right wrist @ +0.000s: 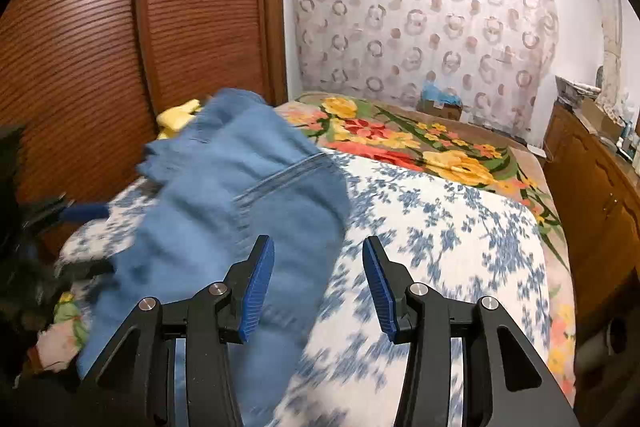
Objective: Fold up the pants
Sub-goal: 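Open the right gripper and smooth the folded jeans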
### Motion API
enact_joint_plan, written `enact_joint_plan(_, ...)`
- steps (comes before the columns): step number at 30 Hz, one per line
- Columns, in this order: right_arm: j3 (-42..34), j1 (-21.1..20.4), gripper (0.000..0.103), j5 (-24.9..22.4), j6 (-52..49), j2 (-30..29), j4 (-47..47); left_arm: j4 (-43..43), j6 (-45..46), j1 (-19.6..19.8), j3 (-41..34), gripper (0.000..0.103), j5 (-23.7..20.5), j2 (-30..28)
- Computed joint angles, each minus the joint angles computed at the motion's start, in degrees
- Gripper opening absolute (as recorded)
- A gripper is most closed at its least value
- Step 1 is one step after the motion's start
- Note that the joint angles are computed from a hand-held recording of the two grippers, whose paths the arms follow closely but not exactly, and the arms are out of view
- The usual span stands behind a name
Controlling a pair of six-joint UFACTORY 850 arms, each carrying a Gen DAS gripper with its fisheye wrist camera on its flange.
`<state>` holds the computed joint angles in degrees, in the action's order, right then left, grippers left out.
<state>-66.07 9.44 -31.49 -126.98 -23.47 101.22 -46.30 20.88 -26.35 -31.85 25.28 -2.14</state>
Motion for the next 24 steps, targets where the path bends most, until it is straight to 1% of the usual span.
enact_joint_plan(1,-0.8,1.4,0.048,1.0,0.0,-1.1,0.7,0.3,-0.5,0.1,-0.2,0.084,-0.3,-0.9)
enact_joint_plan(3,-5.3,2.4,0.048,1.4,4.6,-4.8,-2.6,0.4,-1.1,0.5,-0.2,0.084,-0.7,-2.1)
enact_joint_plan(5,-10.4,2.9,0.048,1.6,11.0,-8.1,-8.6,-0.4,-0.3,1.0,-0.1,0.084,-1.1,-3.2)
enact_joint_plan(6,-12.2,3.5,0.048,2.1,12.5,-9.4,-9.7,-0.4,-0.3,1.4,0.0,0.084,-1.4,-3.6)
enact_joint_plan(7,-13.1,3.5,0.048,1.6,14.3,-9.9,-11.4,0.4,-1.2,1.8,0.3,0.084,-1.7,-3.7)
enact_joint_plan(9,-17.1,4.3,0.049,1.1,19.5,-12.8,-16.3,4.7,-6.0,2.3,1.0,0.084,-1.5,-4.0)
enact_joint_plan(10,-17.6,3.8,0.049,0.5,20.3,-13.2,-17.7,7.7,-9.2,2.6,1.5,0.084,-1.0,-4.0)
enact_joint_plan(11,-20.0,4.4,0.05,0.9,22.0,-14.9,-19.6,9.4,-10.9,2.8,1.9,0.084,-0.7,-3.9)
enact_joint_plan(13,-23.8,5.4,0.052,1.7,26.3,-17.7,-24.2,10.3,-12.4,2.7,2.2,0.084,-0.2,-3.9)
enact_joint_plan(15,-27.1,5.8,0.056,1.8,30.5,-20.1,-28.1,9.9,-11.9,2.7,2.4,0.084,-0.3,-3.7)
enact_joint_plan(18,-31.2,5.4,0.061,-0.9,36.3,-22.7,-32.3,7.7,-9.3,2.8,2.2,0.084,-1.2,-2.9)
enact_joint_plan(20,-32.5,5.0,0.065,-2.0,38.1,-23.5,-33.5,5.7,-7.3,2.6,2.1,0.084,-1.5,-2.3)
enact_joint_plan(24,-31.6,4.6,0.07,-2.0,37.0,-23.0,-32.1,1.3,-2.0,2.7,1.2,0.084,-0.9,-1.0)
